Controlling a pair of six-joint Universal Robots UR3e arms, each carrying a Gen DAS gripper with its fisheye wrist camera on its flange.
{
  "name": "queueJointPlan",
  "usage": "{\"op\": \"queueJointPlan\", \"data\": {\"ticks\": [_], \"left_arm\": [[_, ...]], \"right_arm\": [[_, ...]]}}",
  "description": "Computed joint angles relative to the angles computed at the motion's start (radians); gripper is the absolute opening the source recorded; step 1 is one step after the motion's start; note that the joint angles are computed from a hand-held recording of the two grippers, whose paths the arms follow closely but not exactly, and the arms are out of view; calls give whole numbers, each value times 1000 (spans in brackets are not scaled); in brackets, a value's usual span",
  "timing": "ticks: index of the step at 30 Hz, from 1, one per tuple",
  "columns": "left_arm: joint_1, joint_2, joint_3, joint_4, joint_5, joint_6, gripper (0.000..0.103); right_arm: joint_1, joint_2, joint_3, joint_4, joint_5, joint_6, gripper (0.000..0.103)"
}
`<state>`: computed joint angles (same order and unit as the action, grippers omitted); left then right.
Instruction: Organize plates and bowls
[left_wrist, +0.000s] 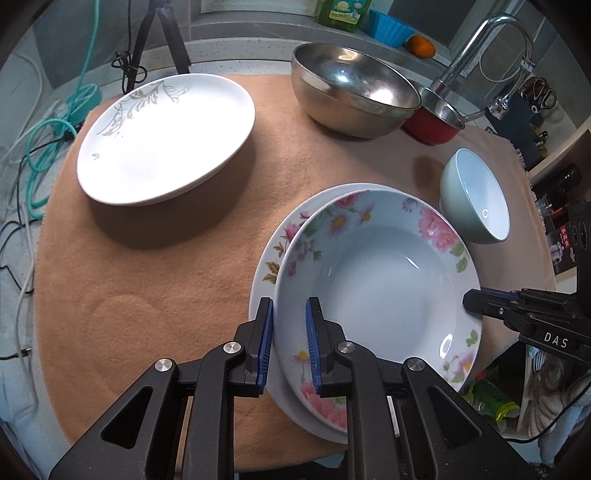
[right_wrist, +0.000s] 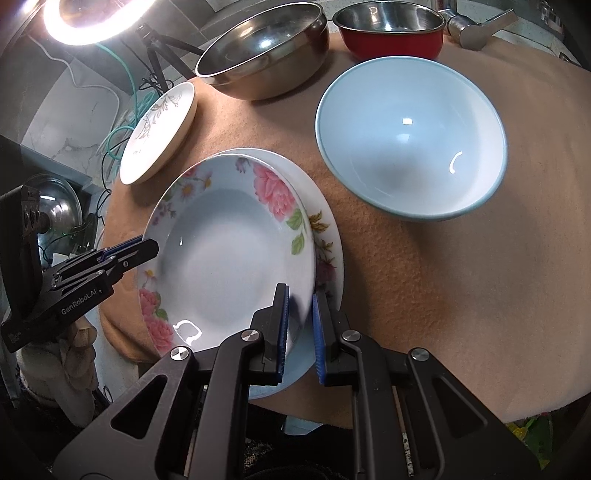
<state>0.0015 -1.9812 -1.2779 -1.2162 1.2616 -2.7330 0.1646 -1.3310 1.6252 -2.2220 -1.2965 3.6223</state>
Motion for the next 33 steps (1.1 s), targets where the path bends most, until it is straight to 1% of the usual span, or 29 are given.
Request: {"op": "queueJointPlan", "data": {"ticks": [8,16,18,24,27,28,33], "left_arm": [[8,8,-20,14,-12,-2,14],[42,25,-34,8,-58,0,14],[55,30,-34,7,-71,2,14],[112,35,-11,-8,-114,-3,14],[148,23,20,-13,-132,-14,14],[159,15,33,-15,-138,-19,15],[207,-58,138,-13,-150,-51,15]], "right_arm": [[14,8,-8,2,-18,-7,14],[15,-2,-4,-2,-25,9,14],[19,-7,-15,7,-41,6,14],[39,3,-94,30,-92,8,14],[51,27,-142,9,-98,6,15],[52,36,-158,3,-98,3,16],[80,146,-319,-22,-109,15,32]]}}
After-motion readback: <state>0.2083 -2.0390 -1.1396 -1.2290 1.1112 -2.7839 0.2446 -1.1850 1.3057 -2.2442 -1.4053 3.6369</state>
